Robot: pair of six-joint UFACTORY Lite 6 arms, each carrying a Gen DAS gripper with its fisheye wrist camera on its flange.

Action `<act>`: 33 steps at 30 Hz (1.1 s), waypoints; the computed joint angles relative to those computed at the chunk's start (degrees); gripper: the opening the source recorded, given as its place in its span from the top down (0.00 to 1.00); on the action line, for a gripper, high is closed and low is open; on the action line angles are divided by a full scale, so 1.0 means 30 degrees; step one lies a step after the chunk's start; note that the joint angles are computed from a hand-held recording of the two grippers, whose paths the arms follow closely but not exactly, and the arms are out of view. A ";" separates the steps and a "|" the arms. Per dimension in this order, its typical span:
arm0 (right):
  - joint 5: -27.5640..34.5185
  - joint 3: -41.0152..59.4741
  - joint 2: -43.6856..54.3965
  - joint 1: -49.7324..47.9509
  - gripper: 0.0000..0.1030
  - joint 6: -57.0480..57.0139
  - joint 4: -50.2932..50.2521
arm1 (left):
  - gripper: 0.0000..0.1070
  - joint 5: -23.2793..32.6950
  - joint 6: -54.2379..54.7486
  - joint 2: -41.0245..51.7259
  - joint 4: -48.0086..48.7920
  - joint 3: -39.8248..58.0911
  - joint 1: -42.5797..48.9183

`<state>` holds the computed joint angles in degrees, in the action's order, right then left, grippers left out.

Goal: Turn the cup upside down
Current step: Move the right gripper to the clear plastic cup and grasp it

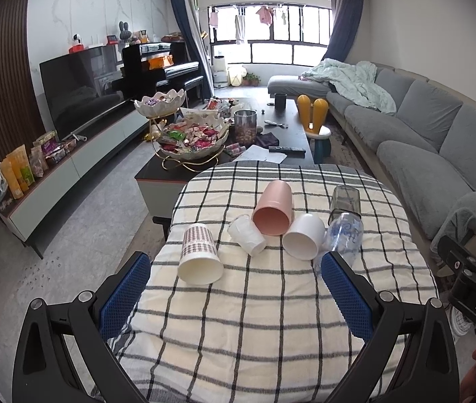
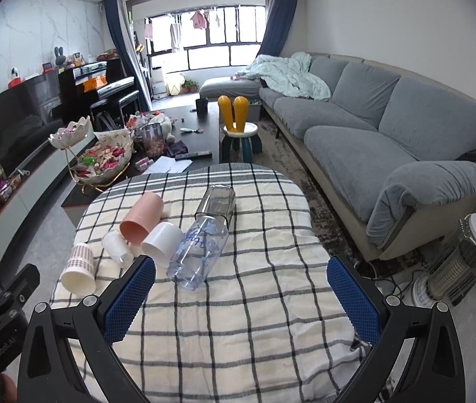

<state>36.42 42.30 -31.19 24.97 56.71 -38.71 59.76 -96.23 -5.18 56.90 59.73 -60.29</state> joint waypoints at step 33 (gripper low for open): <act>0.3208 3.2882 3.3145 -0.4908 0.01 -0.8689 0.8259 | 0.04 -0.6518 1.0993 1.8647 -0.3773 1.8939 1.1324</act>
